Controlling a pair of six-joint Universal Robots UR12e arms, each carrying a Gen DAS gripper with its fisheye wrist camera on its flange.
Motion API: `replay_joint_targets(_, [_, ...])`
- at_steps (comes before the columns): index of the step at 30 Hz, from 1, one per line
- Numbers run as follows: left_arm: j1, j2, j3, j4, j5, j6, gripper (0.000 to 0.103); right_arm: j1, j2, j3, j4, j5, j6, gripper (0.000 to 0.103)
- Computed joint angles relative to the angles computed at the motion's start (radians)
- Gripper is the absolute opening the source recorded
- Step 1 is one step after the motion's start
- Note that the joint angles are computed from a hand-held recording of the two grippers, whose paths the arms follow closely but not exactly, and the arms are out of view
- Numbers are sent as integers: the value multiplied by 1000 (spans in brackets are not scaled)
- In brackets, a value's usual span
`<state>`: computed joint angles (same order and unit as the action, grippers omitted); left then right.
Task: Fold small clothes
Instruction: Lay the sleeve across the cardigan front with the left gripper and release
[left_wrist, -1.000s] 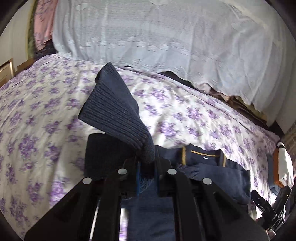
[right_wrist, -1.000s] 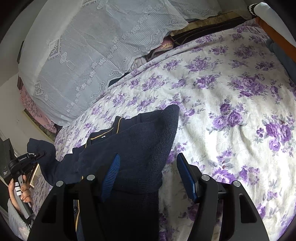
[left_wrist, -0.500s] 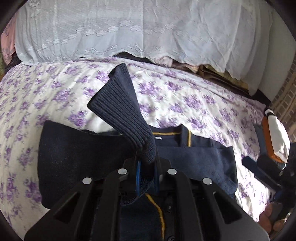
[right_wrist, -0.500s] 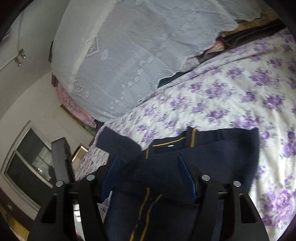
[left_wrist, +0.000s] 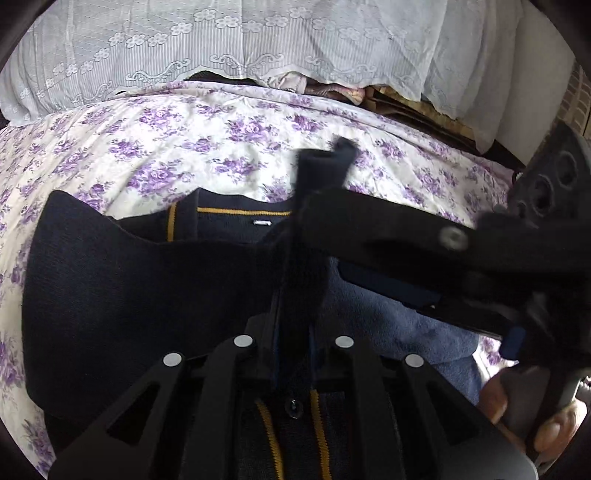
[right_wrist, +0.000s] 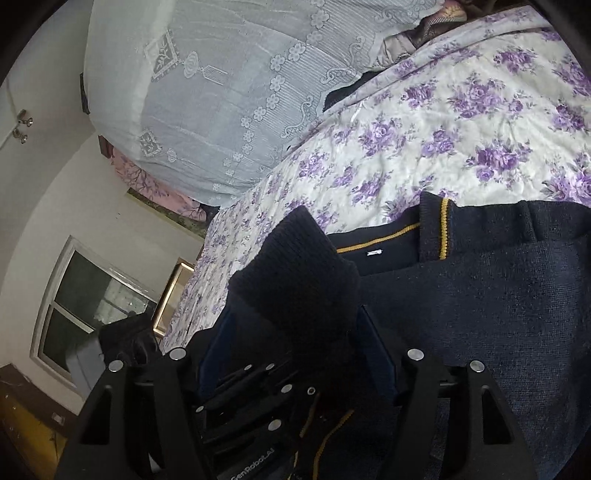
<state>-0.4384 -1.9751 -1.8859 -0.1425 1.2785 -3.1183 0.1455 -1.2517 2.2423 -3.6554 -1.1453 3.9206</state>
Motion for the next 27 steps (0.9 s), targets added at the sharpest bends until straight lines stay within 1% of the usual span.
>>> replay_joint_targets(1, [0,-1,-2,-1,-4,5,11,-4,9,0,-12,11,16,68])
replay_joint_targets(2, [-2,0,-3,-3,1,14,11,-4,12,1,-11,9,29,65])
replay_joint_targets(3, [-4,0,-6,-4,12,24,11,2,6,2,11,-23,26,58])
replay_joint_targets(4, [-7,2,-8,-5,21,33,11,6,1,6,20,-58,29,44])
replay_joint_targets(5, [-6,4,-10,-9,21,34,13,3,4,12,7,-69,52,33])
replay_joint_targets(6, [-5,7,-13,-10,22,32,16,-4,11,18,-13,-61,78,26])
replay_joint_targets(7, [-4,9,-15,-11,24,33,17,-13,19,23,-33,-50,102,16])
replay_joint_targets(8, [-3,13,-17,-13,26,37,22,-17,24,30,-54,-52,119,14])
replay_joint_targets(10, [3,28,-30,0,32,37,35,-22,30,41,-100,-61,148,13])
replay_joint_targets(11, [9,38,-41,20,35,35,50,-27,31,44,-128,-58,160,13])
replay_joint_targets(12, [15,47,-51,40,40,33,62,-29,24,51,-144,-66,159,13])
replay_joint_targets(14, [29,64,-69,96,82,9,71,-27,-3,63,-149,-106,123,13])
replay_joint_targets(15, [41,71,-75,126,109,-21,74,-26,-18,71,-150,-128,110,13])
replay_joint_targets(17, [59,78,-72,127,140,-75,75,-34,-40,88,-142,-148,106,13])
replay_joint_targets(19, [72,79,-56,88,165,-120,75,-43,-56,109,-124,-168,101,13])
replay_joint_targets(20, [72,75,-46,65,175,-121,75,-53,-62,120,-114,-168,102,13])
replay_joint_targets(21, [60,63,-23,16,227,-99,75,-60,-65,126,-98,-165,102,13])
replay_joint_targets(22, [40,47,1,-25,307,-69,75,-64,-66,132,-74,-168,101,13])
replay_joint_targets(23, [18,24,22,-46,408,-47,75,-63,-67,137,-46,-187,100,13])
replay_joint_targets(24, [8,8,31,-55,468,-42,75,-60,-69,142,-19,-202,96,13])
replay_joint_targets(25, [5,-8,42,-86,504,-45,75,-57,-70,143,19,-216,83,13])
replay_joint_targets(26, [11,-19,52,-127,507,-56,78,-54,-70,143,48,-224,65,11])
replay_joint_targets(27, [24,-26,53,-146,475,-74,80,-52,-68,142,59,-227,46,11])
